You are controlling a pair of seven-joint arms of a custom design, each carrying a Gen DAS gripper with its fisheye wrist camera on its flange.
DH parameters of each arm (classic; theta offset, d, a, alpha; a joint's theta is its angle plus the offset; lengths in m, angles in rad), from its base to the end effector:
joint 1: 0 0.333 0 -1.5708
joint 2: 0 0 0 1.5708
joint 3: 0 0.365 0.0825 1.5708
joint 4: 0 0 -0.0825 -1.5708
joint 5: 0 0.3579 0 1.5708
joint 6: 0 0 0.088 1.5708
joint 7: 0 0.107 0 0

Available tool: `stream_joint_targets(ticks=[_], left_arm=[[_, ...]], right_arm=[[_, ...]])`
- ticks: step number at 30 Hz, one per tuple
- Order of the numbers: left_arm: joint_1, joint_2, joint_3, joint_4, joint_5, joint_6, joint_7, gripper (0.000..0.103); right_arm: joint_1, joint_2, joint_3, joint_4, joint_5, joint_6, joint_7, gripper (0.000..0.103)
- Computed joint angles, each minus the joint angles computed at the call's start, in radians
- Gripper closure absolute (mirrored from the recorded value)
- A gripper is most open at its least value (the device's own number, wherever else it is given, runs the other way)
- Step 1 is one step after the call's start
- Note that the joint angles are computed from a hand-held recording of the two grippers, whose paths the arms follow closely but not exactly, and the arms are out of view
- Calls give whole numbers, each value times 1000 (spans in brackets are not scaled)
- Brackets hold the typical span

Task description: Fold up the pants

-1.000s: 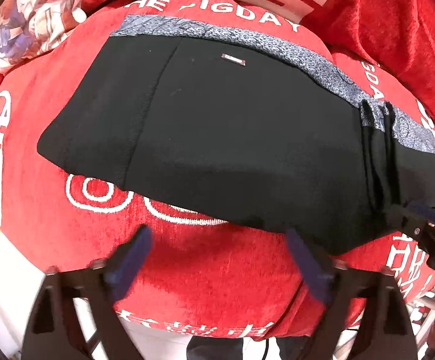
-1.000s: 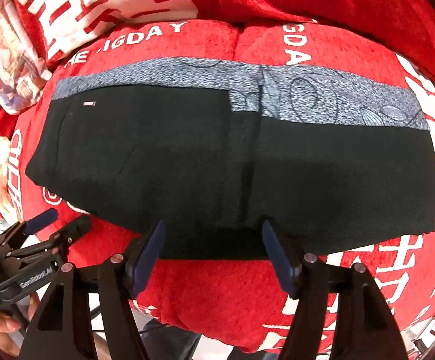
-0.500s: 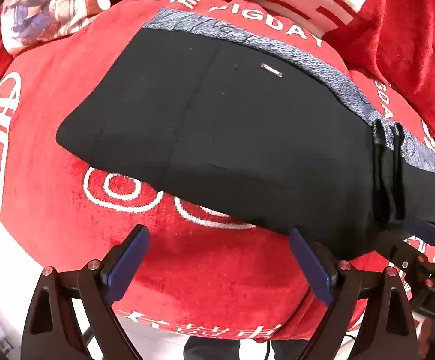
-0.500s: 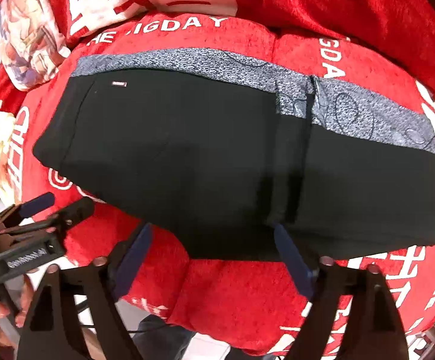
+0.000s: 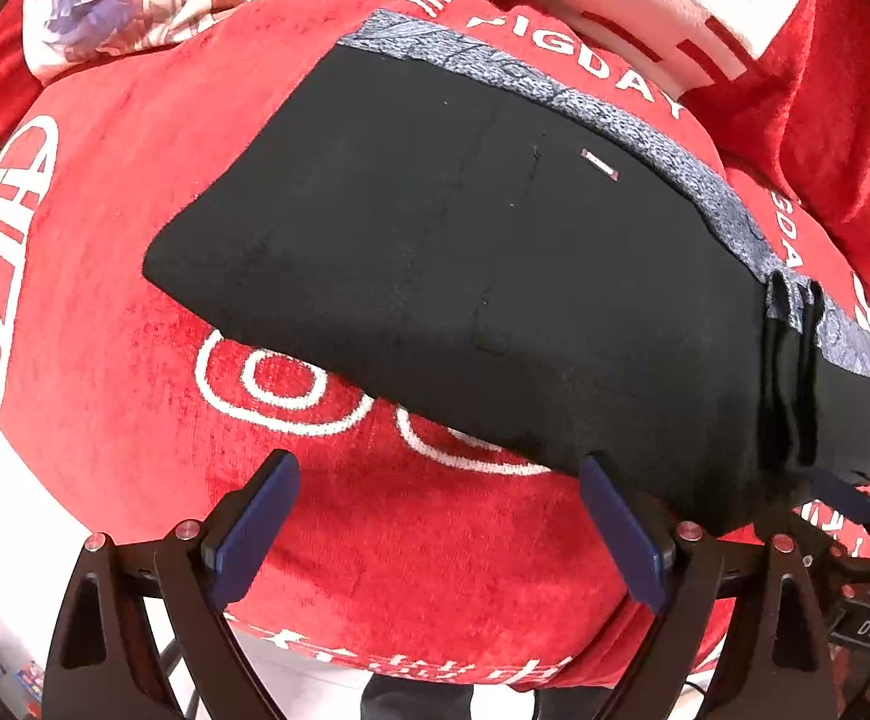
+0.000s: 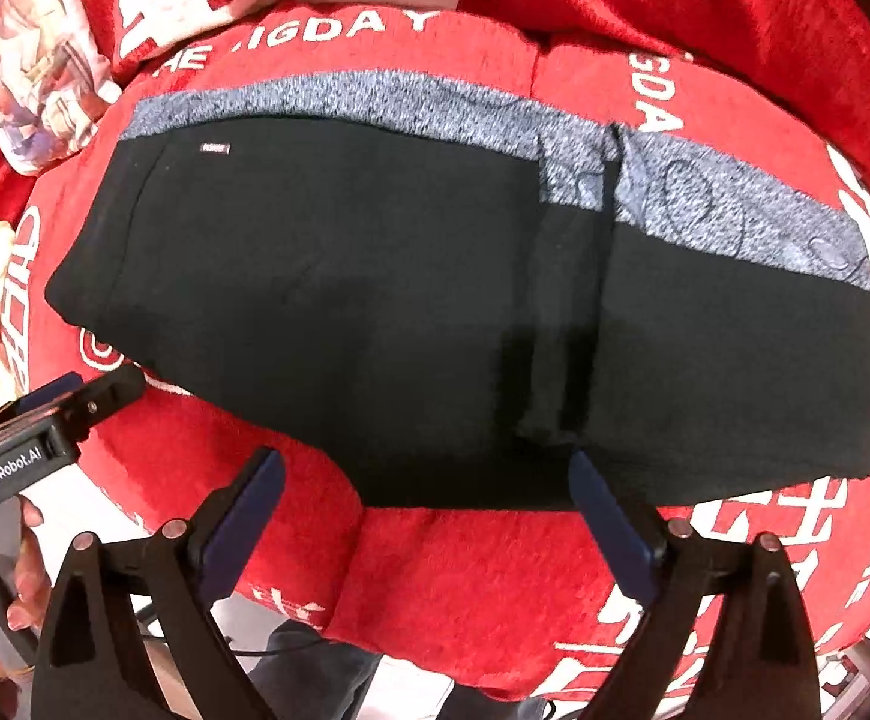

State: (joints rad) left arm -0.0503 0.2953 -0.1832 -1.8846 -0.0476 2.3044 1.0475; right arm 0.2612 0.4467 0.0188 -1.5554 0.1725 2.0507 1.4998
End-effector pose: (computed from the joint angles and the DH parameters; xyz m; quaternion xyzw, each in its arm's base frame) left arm 0.6111 -0.1361 0.4287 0.8113 -0.5793 0.0768 0.0158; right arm 0.6565 0.1962 0.4501 -0.7938 0.6022 0.0480 0.0700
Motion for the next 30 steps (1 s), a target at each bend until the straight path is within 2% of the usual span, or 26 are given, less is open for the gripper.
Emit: stream_joint_targets(ticks=[5,9,15,22,27,30], left_arm=[[21,-8,-1,-19,-41,21,13,8],[60,-28,-4,-63,-127,92,52,8],[130,-52,-15,-119,-323,202,153,8],[194,-46,-63,-175,-666,285,356,8],[206,-25,-80,-180,-874,314,481,8],[204,-13,-82,-169,-954,320,559,8]], right_arm=[[0,15,1,13,9,-21,12,7],[2,25,-5,17,4,-26,36,6],[-10,33,-8,9,15,-30,57,6],[-9,17,-7,-45,16,13,59,6],[4,12,-5,-66,0,34,64,6],[14,4,-2,-85,-8,49,68,6]])
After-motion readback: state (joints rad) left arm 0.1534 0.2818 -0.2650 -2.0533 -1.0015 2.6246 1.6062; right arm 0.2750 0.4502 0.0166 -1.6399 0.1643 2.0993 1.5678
